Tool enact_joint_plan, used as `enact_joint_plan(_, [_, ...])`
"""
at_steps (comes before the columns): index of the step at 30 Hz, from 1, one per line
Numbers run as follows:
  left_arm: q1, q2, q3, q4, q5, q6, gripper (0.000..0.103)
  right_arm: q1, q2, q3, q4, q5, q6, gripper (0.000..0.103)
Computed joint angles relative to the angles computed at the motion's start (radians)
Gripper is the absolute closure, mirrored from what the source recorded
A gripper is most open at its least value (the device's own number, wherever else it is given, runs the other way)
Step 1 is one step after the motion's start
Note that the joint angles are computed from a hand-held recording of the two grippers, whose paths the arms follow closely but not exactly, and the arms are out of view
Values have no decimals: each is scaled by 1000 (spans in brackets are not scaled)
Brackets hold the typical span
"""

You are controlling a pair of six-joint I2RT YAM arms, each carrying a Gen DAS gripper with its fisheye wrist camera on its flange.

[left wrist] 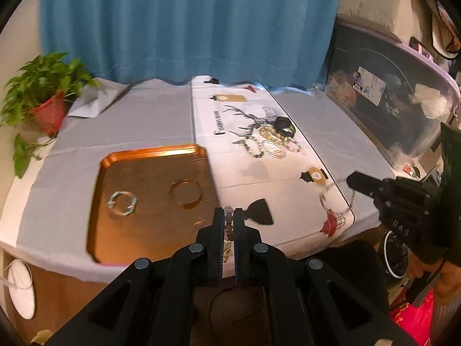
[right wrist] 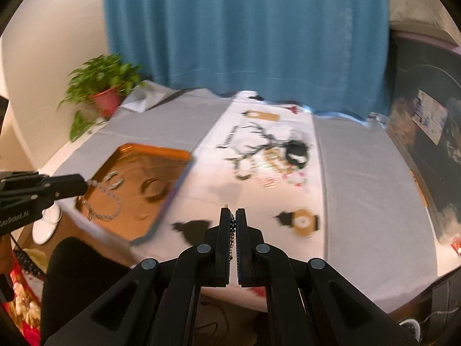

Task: Organize jewelry
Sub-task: 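Carry the beaded bracelets to the copper tray and release them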

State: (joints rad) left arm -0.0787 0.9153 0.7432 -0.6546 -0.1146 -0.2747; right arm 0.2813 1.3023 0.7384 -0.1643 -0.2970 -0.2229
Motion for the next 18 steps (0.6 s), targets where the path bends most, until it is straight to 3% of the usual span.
enact_joint_plan(10, [267,-271,-68,-169,138,128,99,246,-161,-139,-35,107,89,100])
enact_joint_plan(18, [557,-276,-71,-181,315,296,99,405,-106,-121,-8,177,148,100])
